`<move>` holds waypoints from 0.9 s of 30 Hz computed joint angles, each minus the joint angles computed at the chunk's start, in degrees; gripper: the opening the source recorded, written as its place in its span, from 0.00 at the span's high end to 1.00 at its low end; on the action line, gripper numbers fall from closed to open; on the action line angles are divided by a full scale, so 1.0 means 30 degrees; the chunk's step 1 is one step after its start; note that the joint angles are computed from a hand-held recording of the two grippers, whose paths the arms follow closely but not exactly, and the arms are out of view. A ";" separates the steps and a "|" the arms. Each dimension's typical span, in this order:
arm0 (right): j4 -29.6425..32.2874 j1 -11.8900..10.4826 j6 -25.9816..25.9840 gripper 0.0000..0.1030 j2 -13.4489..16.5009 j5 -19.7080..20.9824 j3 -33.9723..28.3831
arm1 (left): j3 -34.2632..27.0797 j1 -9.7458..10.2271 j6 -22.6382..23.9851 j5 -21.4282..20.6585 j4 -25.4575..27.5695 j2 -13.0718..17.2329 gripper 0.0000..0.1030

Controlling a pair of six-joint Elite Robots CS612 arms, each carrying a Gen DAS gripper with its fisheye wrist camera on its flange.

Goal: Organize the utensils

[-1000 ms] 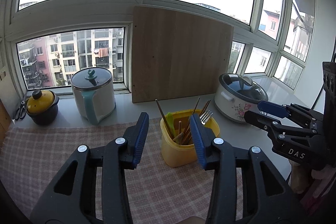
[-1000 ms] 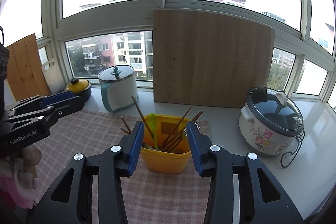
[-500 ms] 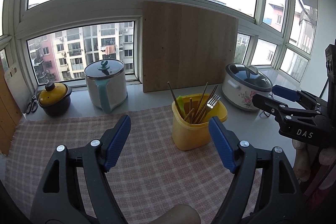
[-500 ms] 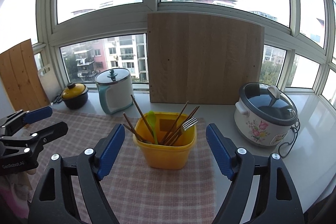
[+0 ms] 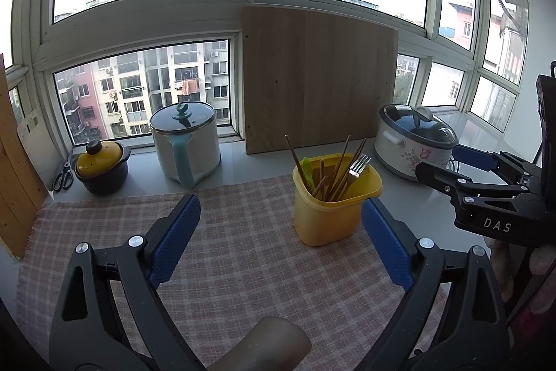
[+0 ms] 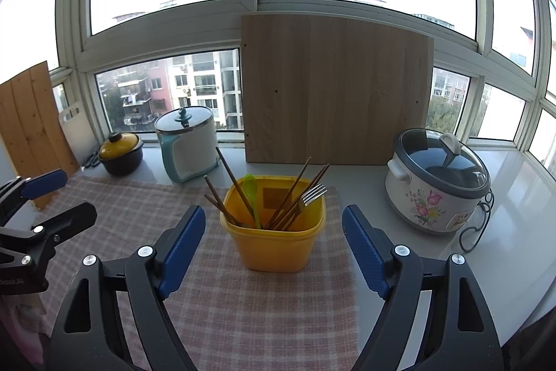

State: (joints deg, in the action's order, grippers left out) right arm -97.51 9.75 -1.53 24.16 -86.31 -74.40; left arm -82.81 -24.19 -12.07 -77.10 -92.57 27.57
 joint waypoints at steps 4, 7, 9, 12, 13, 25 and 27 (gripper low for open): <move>0.0138 0.0022 -0.0127 0.21 0.0000 -0.0030 0.0016 | 0.0002 -0.0041 -0.0038 0.0335 0.0094 -0.0004 0.04; 0.0263 0.0061 -0.0177 0.21 0.0011 -0.0124 0.0015 | 0.0062 -0.0085 -0.0117 0.0673 0.0265 -0.0039 0.01; 0.0323 0.0074 -0.0180 0.21 0.0021 -0.0156 0.0012 | 0.0114 -0.0116 -0.0178 0.0921 0.0439 -0.0070 0.01; 0.0372 0.0079 -0.0166 0.21 0.0024 -0.0197 0.0015 | 0.0182 -0.0138 -0.0342 0.1146 0.0767 -0.0131 0.01; 0.0371 0.0077 -0.0151 0.21 0.0024 -0.0224 0.0018 | 0.0170 -0.0143 -0.0375 0.1190 0.0833 -0.0130 0.01; 0.0569 0.0080 0.0309 0.21 0.0036 -0.0454 0.0026 | 0.0094 -0.0160 -0.0463 0.1680 0.1059 -0.0106 0.01; 0.0633 0.0100 0.0321 0.21 0.0030 -0.0503 0.0052 | 0.0088 -0.0142 -0.0591 0.1658 0.1143 -0.0107 0.01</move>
State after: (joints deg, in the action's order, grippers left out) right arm -95.61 10.05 -0.57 24.25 -87.82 -74.24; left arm -82.55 -24.62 -13.84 -72.12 -89.14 27.25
